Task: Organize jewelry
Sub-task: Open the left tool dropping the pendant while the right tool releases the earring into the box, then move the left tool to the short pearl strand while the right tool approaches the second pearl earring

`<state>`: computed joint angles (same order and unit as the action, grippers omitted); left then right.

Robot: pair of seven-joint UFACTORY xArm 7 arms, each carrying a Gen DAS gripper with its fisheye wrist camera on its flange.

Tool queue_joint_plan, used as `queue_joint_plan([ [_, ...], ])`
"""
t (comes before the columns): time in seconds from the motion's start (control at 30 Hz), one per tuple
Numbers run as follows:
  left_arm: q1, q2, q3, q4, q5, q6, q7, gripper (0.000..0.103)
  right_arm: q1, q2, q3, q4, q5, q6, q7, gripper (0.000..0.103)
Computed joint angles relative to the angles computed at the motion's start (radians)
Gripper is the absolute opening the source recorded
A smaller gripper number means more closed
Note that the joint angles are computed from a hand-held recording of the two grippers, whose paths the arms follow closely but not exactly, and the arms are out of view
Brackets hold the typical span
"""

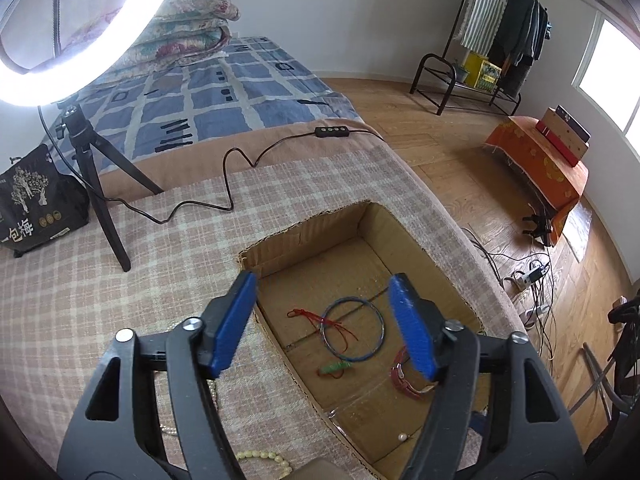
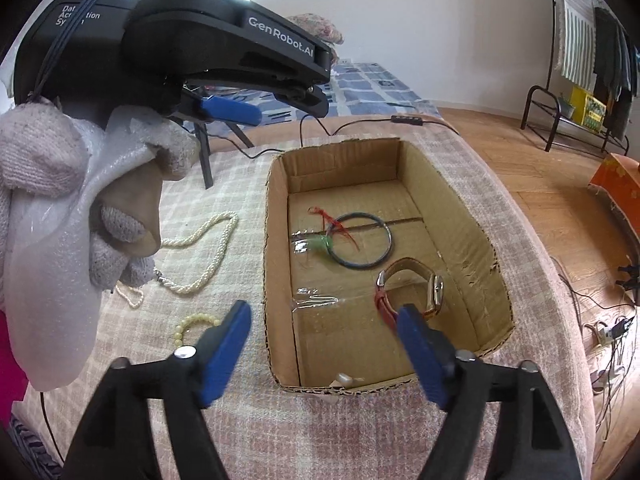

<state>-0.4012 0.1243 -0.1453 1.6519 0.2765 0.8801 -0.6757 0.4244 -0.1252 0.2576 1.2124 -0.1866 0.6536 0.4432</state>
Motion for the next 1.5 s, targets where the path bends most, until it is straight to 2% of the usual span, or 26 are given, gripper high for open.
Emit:
queue_joint_plan([
  [0.17,-0.002,-0.021,-0.003,-0.011,0.012,0.012,0.007,0.073,0.001,0.002,0.012,0.014,-0.053,0.007,0.032,0.092],
  [0.43,0.023,-0.108,-0.011,-0.079,0.026,0.021,0.014,0.073,0.013,-0.005,0.018,0.023,-0.064,0.006,0.034,0.092],
  [0.57,0.056,-0.189,-0.015,-0.146,0.024,0.021,0.013,0.073,0.018,-0.015,0.026,0.026,-0.079,-0.006,0.038,0.092],
  [0.83,0.149,-0.386,-0.023,-0.304,0.004,0.031,0.038,0.073,0.031,-0.026,0.046,0.014,-0.116,-0.090,0.025,0.092],
  [1.07,0.233,-0.573,-0.006,-0.462,-0.050,0.032,0.102,0.073,0.067,-0.034,0.047,-0.017,-0.034,-0.137,-0.067,0.091],
  [1.23,0.289,-0.682,0.000,-0.566,-0.067,0.055,0.147,0.073,0.087,-0.035,0.058,-0.032,-0.007,-0.117,-0.113,0.088],
  [1.5,0.332,-0.769,0.033,-0.692,-0.152,0.081,0.181,0.073,0.121,-0.026,0.055,-0.053,0.089,-0.085,-0.192,0.078],
])
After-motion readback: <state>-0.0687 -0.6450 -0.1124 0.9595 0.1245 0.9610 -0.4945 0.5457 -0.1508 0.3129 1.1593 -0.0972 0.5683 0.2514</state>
